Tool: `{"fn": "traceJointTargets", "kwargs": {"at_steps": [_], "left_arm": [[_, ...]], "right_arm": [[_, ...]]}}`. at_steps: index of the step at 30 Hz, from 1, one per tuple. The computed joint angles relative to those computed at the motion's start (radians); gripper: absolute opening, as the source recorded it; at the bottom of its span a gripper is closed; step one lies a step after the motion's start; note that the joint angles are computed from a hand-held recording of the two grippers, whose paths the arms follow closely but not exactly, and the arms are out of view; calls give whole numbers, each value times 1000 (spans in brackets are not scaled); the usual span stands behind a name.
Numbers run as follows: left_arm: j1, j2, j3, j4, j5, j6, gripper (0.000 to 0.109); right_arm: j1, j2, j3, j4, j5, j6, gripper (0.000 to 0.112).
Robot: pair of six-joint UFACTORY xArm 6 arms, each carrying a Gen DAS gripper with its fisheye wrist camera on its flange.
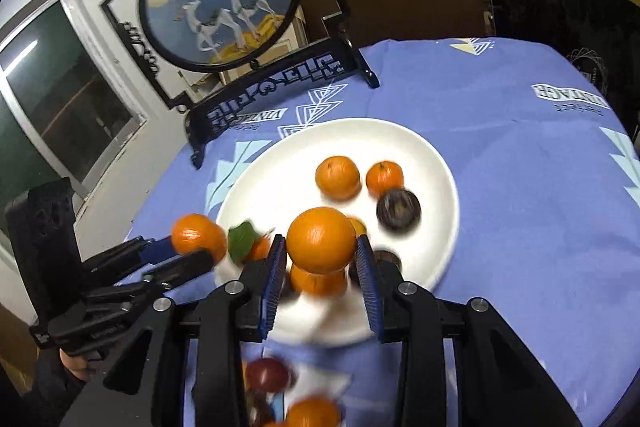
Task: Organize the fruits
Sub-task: 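Carry both oranges onto the white plate and open both tools, then grasp a dark purple fruit with the left tool while the right tool grasps an orange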
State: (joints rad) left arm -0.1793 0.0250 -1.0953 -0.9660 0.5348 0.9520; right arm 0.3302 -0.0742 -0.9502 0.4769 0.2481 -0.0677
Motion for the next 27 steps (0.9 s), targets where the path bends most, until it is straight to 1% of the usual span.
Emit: {"fn": "traceJointTargets", "kwargs": {"at_steps": [2, 3, 4, 6, 7, 8, 9, 10, 12, 14, 15, 16, 20, 23, 25, 27], "left_arm": [[-5, 75, -68, 59, 4, -69, 44], [-4, 110, -104, 87, 18, -103, 44], [-3, 127, -121, 99, 24, -121, 45], [-5, 106, -100, 59, -2, -92, 59], [-5, 81, -75, 26, -20, -56, 69], [-8, 59, -53, 2, -38, -27, 76], [-10, 20, -18, -27, -55, 9, 78], [-7, -21, 16, -61, -51, 47, 81], [2, -98, 84, -78, -26, 95, 81], [9, -185, 166, -82, -6, 141, 82], [11, -237, 221, -77, -3, 168, 83], [11, -283, 271, -71, -6, 189, 85], [13, -457, 464, -9, -1, 240, 86], [-1, -546, 583, 60, -37, 226, 86], [-11, -575, 631, 72, -57, 222, 86], [-29, -583, 664, 80, -106, 208, 86]], "right_arm": [[-4, 62, -56, 16, -12, -13, 36], [-7, 87, -83, 28, -15, -21, 39], [-9, 99, -96, 26, -15, -15, 45], [-8, 94, -91, 30, -34, -6, 46], [-4, 82, -78, 40, -40, -17, 46], [1, 65, -59, 47, -46, -29, 46], [4, 44, -34, 26, -52, -17, 46], [11, 12, 3, -3, -61, 3, 46], [28, -63, 84, -10, -71, 2, 46], [39, -137, 160, -35, -80, 25, 52], [44, -178, 205, -59, -89, 50, 57], [49, -230, 259, -89, -98, 81, 59], [70, -394, 421, -146, -81, 140, 59], [92, -496, 526, -194, -62, 198, 59], [114, -552, 585, -195, -56, 223, 61], [135, -592, 632, -214, -57, 264, 62]]}}
